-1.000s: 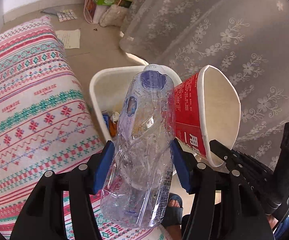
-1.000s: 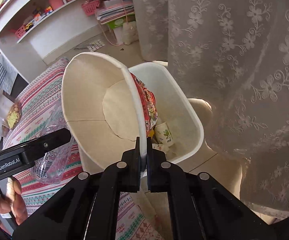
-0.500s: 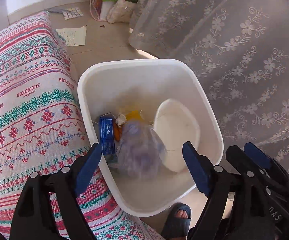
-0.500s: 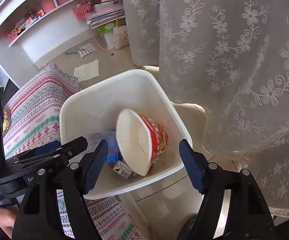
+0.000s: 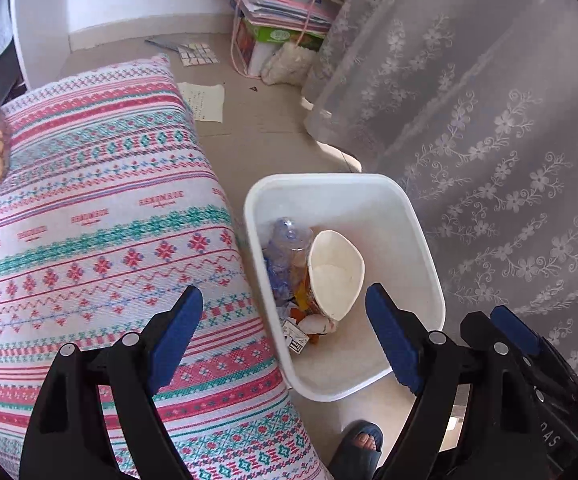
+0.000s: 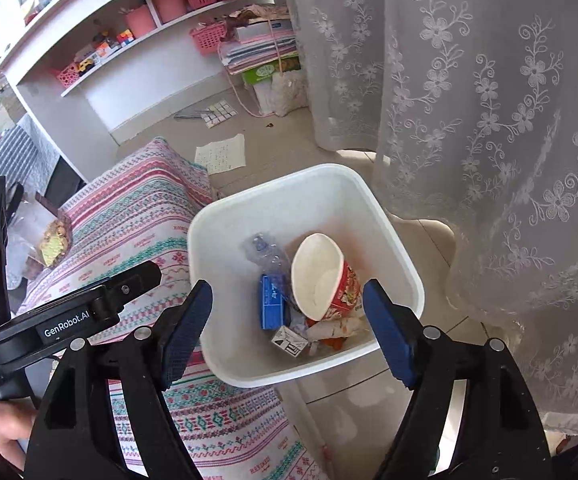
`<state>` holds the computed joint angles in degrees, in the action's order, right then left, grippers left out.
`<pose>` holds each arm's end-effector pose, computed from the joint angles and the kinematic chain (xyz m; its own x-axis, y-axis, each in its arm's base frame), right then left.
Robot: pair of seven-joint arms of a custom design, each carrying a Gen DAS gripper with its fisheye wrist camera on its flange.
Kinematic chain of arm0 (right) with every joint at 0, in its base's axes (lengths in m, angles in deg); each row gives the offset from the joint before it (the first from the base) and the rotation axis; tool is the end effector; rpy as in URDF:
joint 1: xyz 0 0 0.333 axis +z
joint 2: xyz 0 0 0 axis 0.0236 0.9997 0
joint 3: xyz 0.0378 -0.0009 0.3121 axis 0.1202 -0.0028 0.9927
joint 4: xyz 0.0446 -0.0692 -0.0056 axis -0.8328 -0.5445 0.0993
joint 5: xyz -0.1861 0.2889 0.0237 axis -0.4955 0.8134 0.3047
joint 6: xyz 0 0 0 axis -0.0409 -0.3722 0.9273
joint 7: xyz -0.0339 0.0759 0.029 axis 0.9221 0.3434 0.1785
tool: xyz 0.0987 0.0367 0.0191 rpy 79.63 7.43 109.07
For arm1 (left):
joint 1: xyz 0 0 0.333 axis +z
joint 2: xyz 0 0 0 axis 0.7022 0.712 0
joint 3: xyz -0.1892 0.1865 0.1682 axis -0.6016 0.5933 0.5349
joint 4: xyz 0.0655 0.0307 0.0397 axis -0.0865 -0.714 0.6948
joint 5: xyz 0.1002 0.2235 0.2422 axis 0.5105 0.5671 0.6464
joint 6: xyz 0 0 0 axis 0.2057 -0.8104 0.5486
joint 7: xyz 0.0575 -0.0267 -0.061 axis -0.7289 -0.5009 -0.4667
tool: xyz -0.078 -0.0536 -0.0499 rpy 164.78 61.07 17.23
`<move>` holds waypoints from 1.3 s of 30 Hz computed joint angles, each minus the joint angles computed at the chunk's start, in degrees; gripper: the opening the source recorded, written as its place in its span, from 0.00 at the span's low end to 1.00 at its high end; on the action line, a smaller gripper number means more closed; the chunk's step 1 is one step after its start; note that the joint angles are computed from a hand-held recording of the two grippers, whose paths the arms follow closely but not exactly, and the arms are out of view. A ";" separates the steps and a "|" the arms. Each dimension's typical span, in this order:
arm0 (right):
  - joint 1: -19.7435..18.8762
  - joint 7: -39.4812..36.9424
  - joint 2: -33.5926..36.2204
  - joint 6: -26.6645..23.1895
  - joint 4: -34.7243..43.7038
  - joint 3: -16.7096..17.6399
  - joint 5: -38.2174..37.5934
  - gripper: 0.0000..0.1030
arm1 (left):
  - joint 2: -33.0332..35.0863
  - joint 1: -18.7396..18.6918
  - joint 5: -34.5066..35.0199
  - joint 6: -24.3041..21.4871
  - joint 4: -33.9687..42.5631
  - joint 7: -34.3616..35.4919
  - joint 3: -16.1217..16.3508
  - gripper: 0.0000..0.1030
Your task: Collect trash
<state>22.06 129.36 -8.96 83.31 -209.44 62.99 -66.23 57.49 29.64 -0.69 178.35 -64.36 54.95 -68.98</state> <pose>0.4524 0.2360 0.4538 0.2516 -0.9518 -0.1752 -0.8296 -0.1189 -0.5455 0.4418 -0.2598 0.4326 0.2608 -0.9140 0.3106 -0.8310 -0.3763 -0.4096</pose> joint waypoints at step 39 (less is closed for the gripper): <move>6.54 -13.51 -33.57 6.34 -25.75 7.64 12.72 0.93 | -33.46 -13.69 9.96 -48.69 -6.98 -30.72 -15.79 0.93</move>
<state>28.60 115.86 -42.53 89.64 -235.19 70.62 -53.52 24.02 15.94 9.26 129.66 -71.34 24.23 -84.77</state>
